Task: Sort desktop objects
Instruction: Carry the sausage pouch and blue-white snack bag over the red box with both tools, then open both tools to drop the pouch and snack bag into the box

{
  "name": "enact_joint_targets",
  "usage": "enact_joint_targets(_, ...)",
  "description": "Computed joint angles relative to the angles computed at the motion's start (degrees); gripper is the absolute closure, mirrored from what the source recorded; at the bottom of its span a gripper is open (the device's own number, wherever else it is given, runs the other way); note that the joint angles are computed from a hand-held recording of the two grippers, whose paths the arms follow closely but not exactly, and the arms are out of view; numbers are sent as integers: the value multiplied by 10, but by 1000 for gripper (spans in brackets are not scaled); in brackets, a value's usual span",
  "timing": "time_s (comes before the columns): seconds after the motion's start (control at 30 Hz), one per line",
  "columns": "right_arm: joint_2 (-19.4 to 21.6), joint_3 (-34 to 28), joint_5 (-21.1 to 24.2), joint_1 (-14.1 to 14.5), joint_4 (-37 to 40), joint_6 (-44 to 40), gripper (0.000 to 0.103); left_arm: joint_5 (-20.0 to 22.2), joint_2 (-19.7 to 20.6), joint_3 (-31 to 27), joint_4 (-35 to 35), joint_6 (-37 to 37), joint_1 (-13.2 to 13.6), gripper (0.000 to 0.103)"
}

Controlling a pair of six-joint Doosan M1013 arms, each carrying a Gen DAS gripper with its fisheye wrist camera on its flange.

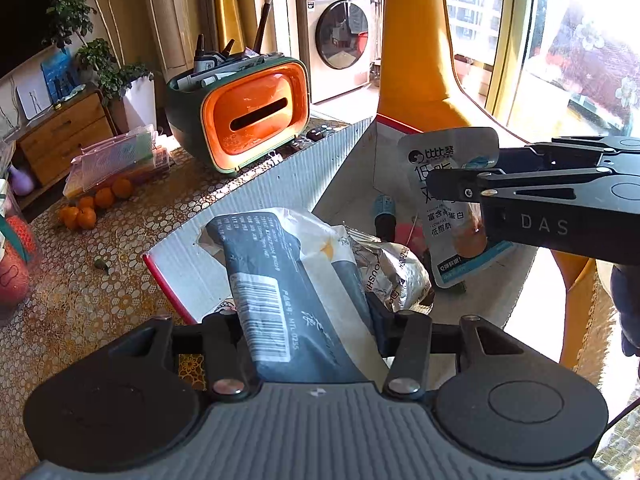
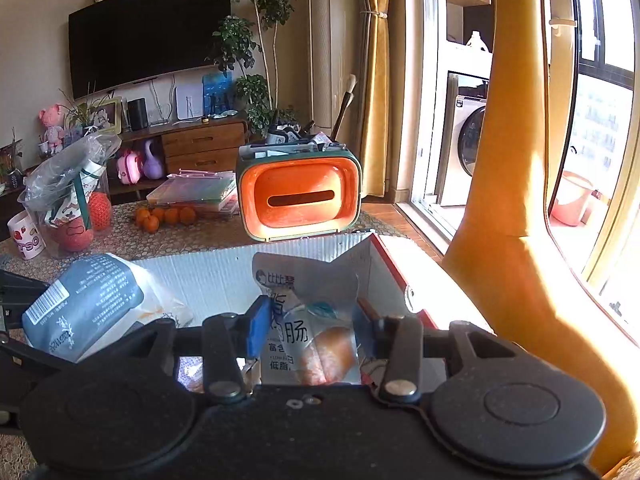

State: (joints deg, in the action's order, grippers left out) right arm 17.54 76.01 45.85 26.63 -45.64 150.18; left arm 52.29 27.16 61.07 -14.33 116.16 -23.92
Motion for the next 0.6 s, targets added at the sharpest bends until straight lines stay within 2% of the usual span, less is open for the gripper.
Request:
enact_joint_targets(0.3, 4, 9, -2, -11, 36, -20, 59, 18, 15, -6, 26, -2, -11, 54)
enact_joint_targets(0.6, 11, 11, 8, -14, 71, -41, 59, 26, 19, -3, 29, 3, -10, 54)
